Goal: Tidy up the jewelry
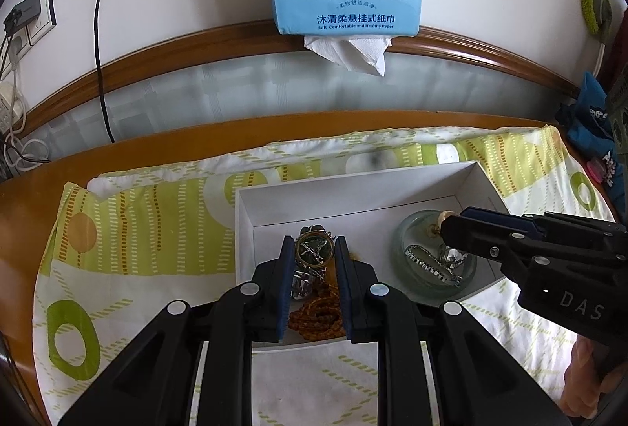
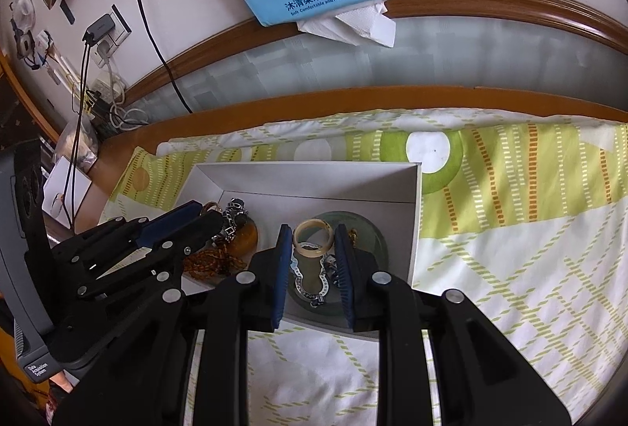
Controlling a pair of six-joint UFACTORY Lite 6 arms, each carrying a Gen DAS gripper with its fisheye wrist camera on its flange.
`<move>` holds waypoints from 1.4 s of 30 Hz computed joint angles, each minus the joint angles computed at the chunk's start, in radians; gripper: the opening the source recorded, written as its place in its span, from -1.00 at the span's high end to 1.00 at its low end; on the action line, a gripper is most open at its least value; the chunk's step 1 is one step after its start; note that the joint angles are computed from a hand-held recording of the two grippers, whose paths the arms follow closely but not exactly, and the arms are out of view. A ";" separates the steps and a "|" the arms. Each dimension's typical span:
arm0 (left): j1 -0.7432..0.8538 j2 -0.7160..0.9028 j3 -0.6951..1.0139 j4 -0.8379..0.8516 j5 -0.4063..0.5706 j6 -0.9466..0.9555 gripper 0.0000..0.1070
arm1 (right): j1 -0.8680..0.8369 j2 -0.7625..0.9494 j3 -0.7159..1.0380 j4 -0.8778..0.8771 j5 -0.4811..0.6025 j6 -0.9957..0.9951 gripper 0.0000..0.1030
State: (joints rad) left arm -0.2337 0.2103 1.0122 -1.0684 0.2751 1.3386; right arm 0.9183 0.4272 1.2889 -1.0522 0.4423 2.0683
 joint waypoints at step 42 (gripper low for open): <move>-0.006 -0.333 -0.238 -0.869 -0.131 0.813 -0.82 | 0.275 -0.082 0.158 -0.020 0.683 -0.050 -0.86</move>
